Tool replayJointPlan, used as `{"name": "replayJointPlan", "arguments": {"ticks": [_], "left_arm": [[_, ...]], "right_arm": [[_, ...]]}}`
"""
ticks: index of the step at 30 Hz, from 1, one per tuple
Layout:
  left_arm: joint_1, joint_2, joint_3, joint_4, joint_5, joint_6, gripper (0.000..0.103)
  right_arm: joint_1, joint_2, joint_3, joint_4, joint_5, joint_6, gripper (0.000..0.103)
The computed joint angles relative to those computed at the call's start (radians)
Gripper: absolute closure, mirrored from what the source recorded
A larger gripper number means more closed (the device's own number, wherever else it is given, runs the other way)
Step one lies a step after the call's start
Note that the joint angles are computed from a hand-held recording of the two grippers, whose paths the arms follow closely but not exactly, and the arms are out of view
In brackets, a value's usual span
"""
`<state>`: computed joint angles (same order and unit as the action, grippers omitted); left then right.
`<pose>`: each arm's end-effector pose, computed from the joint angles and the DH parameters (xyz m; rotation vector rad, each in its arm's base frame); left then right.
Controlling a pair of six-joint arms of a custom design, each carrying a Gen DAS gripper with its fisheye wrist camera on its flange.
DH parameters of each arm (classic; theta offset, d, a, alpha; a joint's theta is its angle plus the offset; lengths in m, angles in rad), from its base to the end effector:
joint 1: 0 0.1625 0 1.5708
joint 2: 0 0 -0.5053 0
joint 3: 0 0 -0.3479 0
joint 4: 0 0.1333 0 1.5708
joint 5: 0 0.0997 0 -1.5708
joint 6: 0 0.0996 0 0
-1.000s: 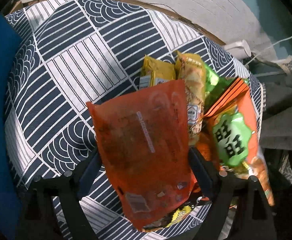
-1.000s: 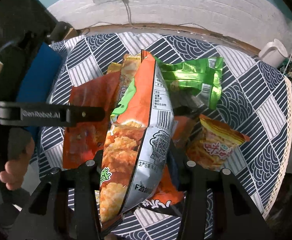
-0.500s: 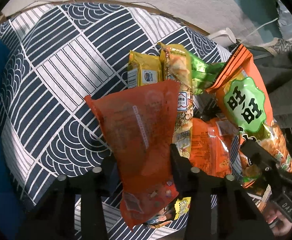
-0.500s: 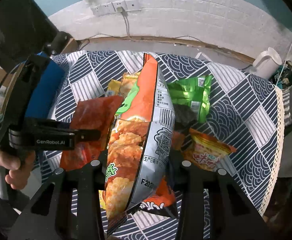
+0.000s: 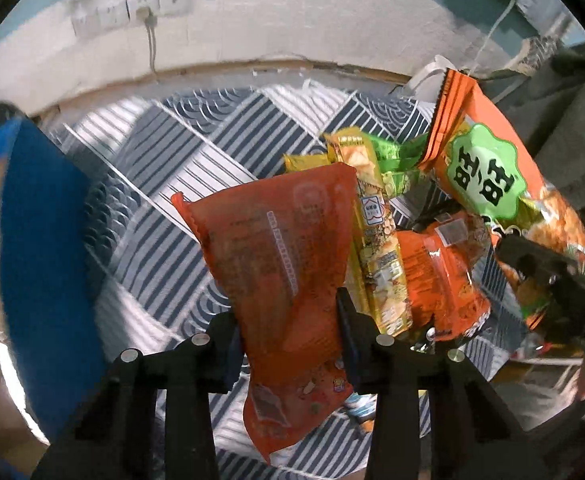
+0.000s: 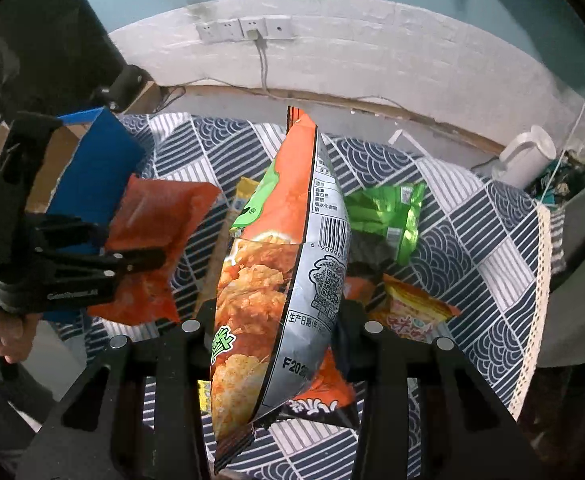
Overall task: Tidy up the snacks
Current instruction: 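Carry both bags over the box and drop them in from both grippers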
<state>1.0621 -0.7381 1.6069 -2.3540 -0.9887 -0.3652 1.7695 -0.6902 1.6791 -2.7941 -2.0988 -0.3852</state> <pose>-0.1721 -0.6948 0.1455 0.2171 2.5609 -0.2261 0.2192 -0.6677 0.1330 0.6654 -2.4999 0.2380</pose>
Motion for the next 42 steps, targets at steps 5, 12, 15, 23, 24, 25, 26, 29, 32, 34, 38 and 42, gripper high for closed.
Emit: {"name": "replayJointPlan", "arguments": {"ticks": [5, 12, 15, 23, 24, 25, 26, 29, 32, 34, 38, 42], "left_arm": [[-0.032, -0.061, 0.071, -0.027, 0.091, 0.063, 0.062], [-0.073, -0.13, 0.142, -0.065, 0.185, 0.124, 0.062], [-0.093, -0.167, 0.184, -0.093, 0.226, 0.159, 0.062], [-0.107, -0.248, 0.264, -0.138, 0.287, 0.199, 0.062], [-0.108, -0.255, 0.271, -0.144, 0.293, 0.2, 0.062], [-0.107, -0.265, 0.28, -0.151, 0.299, 0.204, 0.062], [-0.105, -0.272, 0.285, -0.16, 0.303, 0.211, 0.062], [-0.097, -0.298, 0.299, -0.175, 0.304, 0.22, 0.062], [-0.084, -0.322, 0.304, -0.173, 0.31, 0.216, 0.062], [-0.077, -0.338, 0.309, -0.178, 0.32, 0.216, 0.062], [-0.063, -0.371, 0.326, -0.192, 0.338, 0.218, 0.062], [-0.038, -0.399, 0.34, -0.192, 0.33, 0.21, 0.062]], "right_arm": [[0.024, -0.003, 0.002, -0.011, -0.007, -0.009, 0.065], [0.056, -0.001, -0.004, -0.014, 0.004, -0.017, 0.065], [0.074, 0.004, -0.01, -0.013, 0.012, -0.019, 0.065], [0.12, 0.033, -0.034, 0.007, 0.02, -0.027, 0.065], [0.125, 0.038, -0.038, 0.009, 0.02, -0.029, 0.065], [0.13, 0.043, -0.042, 0.012, 0.021, -0.031, 0.065], [0.135, 0.049, -0.048, 0.016, 0.022, -0.032, 0.065], [0.15, 0.067, -0.064, 0.025, 0.03, -0.038, 0.065], [0.163, 0.087, -0.084, 0.031, 0.041, -0.044, 0.065], [0.176, 0.104, -0.104, 0.044, 0.049, -0.042, 0.065], [0.198, 0.134, -0.14, 0.076, 0.074, -0.037, 0.065], [0.214, 0.165, -0.174, 0.105, 0.106, -0.041, 0.065]]}}
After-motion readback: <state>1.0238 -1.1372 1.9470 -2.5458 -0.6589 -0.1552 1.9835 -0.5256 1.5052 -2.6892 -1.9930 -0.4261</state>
